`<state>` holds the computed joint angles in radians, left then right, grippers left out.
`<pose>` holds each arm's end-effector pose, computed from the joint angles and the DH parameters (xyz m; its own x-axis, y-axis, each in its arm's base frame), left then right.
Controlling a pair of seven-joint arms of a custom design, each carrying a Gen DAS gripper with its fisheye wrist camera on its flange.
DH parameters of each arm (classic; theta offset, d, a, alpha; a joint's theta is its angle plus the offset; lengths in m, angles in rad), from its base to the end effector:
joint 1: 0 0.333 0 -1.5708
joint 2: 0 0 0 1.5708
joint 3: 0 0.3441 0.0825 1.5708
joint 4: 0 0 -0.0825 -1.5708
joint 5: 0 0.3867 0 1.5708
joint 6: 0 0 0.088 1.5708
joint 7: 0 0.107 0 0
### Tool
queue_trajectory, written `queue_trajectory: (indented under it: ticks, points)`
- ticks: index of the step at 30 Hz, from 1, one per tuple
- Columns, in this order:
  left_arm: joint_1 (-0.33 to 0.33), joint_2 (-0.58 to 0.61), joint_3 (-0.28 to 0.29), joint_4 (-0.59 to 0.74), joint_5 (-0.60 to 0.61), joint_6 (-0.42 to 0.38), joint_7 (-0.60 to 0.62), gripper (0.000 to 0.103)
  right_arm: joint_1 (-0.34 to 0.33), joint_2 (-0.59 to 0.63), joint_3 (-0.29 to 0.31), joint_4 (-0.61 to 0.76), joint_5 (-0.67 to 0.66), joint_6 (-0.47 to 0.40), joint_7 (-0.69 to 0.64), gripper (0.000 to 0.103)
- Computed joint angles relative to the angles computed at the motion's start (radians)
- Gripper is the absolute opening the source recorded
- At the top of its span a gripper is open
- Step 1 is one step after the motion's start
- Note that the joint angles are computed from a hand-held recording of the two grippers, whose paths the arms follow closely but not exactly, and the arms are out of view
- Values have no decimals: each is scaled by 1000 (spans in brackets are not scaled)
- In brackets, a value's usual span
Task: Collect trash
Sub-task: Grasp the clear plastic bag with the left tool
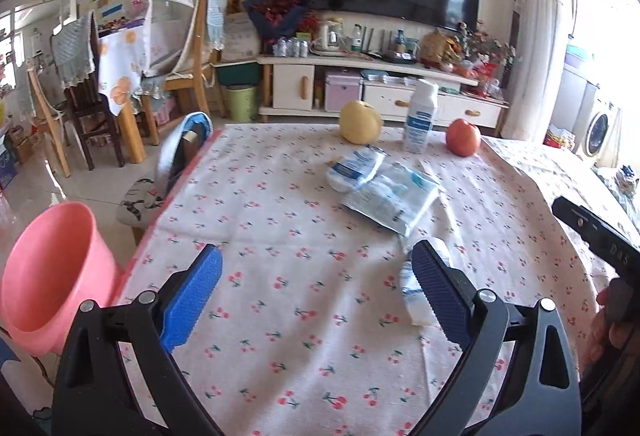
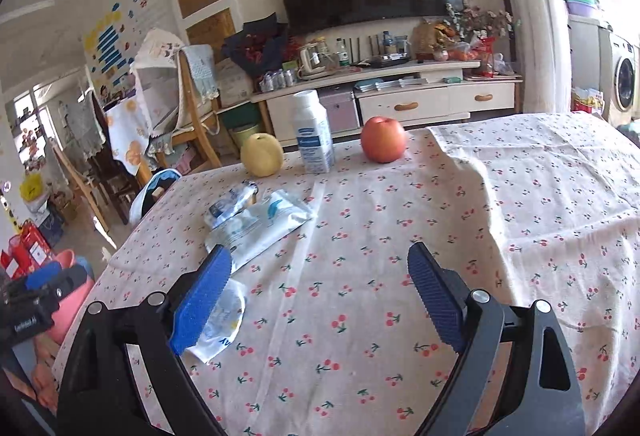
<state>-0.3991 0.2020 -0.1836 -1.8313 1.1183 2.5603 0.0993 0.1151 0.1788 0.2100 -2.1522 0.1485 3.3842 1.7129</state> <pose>0.5471 -0.3662 0.5017 0.0791 -0.9963 0.0328 -0.5997 -0.0739 -0.7968 0.5899 0.1738 0.4746 0.1400 -0.9543 -0.2642 -0.5400 0.1500 -0.8282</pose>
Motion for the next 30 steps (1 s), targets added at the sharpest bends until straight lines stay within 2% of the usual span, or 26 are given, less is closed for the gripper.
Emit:
queue_trajectory:
  ticks: [2,4,5,8,11,13,17,22,24,26,28,30]
  points:
    - [-4,35,-11,34,-38,12,40,96,-79,0,54,-3,-39,16,48,89]
    - [-12,69,-17,65,-90,19,88,96,-96,-1,48,-8,-52,35,82,93]
    - [-14,87,-19,82,-126,21,122,96,-134,1,72,-11,-83,41,122,93]
    - [-29,146,-22,135,-232,16,225,96,-361,24,250,-2,-301,36,320,93]
    - [-61,207,-8,193,-291,-9,283,96,-445,38,318,15,-413,20,391,93]
    - [-81,246,2,235,-325,-34,319,96,-516,51,387,30,-484,-2,421,94]
    - [-122,309,31,317,-361,-113,356,96,-579,71,466,48,-502,-31,382,95]
    - [-140,342,56,359,-382,-139,352,95,-656,116,574,76,-486,-88,305,95]
    - [-147,354,63,378,-382,-153,352,87,-686,137,616,87,-472,-112,274,96]
    - [-143,369,61,395,-400,-161,363,74,-699,154,643,99,-454,-138,244,96]
    - [-152,376,72,404,-390,-164,360,72,-704,168,659,109,-434,-160,215,96]
    - [-154,378,77,404,-385,-152,349,65,-703,179,668,116,-412,-171,188,96]
